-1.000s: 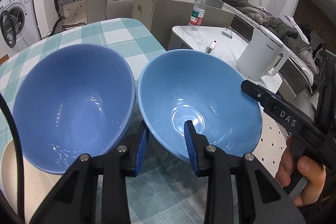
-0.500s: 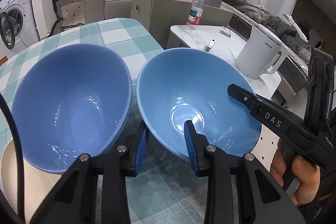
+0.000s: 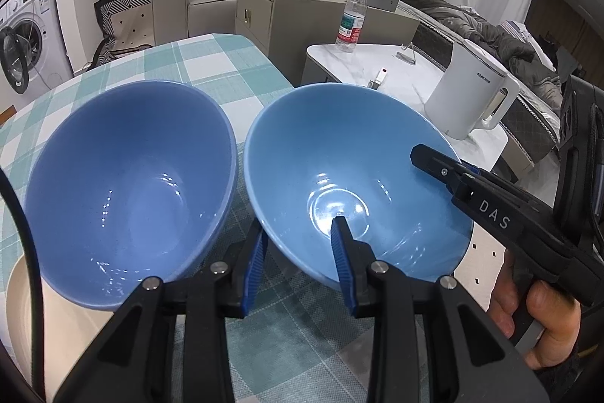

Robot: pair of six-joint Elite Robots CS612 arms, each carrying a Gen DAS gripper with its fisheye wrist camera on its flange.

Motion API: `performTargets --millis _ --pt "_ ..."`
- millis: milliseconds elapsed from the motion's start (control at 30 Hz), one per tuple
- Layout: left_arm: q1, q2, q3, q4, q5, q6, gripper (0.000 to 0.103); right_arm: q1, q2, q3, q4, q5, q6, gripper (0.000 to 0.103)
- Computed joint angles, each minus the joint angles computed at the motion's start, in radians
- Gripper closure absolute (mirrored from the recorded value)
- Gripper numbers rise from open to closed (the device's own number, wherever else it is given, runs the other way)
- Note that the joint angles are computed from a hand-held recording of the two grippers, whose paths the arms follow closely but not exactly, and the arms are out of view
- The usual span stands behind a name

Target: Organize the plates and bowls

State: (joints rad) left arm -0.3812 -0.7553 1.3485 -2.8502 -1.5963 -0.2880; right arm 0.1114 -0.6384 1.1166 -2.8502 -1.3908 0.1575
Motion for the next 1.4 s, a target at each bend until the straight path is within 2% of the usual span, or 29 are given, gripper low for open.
performTargets --millis 900,1400 --pt "-0.005 -0.048 0.057 -0.137 0.039 0.016 0.07 0.009 -0.052 0.061 -0.15 -0.019 0.025 0.083" --pt "0.006 -0.073 0.087 -0.204 0.045 0.011 0.07 0.025 -0.085 0.098 -0.236 -0.031 0.05 0.083"
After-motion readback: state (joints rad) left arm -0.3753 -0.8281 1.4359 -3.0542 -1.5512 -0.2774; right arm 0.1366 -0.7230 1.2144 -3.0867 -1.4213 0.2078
